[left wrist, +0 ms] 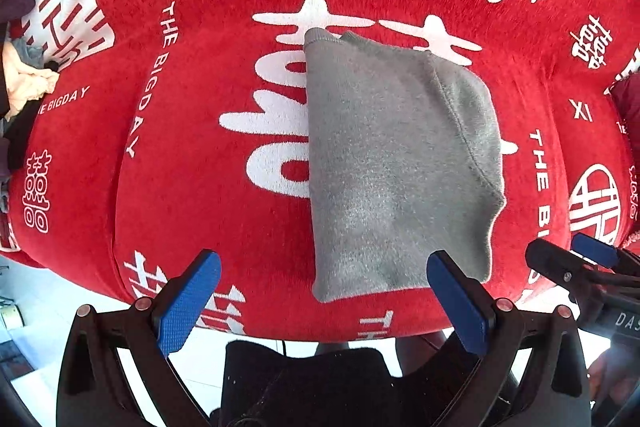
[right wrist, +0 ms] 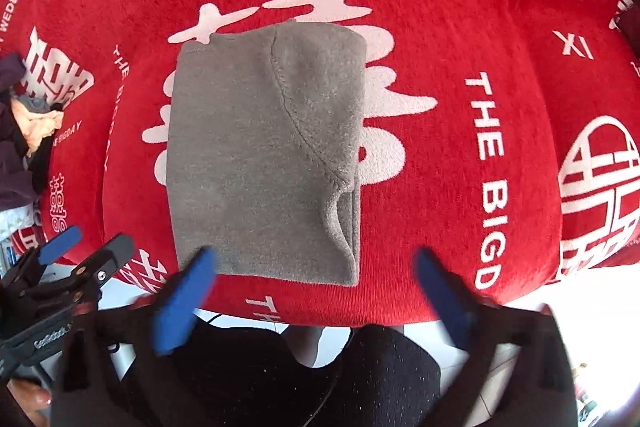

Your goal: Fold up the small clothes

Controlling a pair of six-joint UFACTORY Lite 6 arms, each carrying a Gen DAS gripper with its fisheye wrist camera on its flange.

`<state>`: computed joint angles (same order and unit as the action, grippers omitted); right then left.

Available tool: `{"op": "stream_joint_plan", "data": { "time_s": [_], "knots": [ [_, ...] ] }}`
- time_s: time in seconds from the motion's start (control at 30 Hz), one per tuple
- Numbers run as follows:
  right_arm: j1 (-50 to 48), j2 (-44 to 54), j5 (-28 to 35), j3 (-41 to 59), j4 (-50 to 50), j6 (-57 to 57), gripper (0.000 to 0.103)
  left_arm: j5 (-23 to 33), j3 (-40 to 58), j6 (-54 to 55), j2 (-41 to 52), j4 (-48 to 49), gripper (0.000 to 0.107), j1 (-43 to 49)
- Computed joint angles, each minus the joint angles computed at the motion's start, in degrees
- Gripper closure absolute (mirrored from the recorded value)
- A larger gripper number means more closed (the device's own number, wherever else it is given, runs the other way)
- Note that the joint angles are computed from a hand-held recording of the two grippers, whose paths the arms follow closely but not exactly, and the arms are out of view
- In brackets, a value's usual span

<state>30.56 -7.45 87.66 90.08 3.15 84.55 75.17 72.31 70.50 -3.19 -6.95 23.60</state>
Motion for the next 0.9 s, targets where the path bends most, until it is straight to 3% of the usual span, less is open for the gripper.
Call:
{"op": "stream_joint_plan", "data": {
  "time_s": [0.9],
  "knots": [
    [0.2,17.3,16.8,30.0,0.8,-1.9,0.0,8.7,14.2,-0.5,5.8,3.0,0.004,1.1]
  ]
}}
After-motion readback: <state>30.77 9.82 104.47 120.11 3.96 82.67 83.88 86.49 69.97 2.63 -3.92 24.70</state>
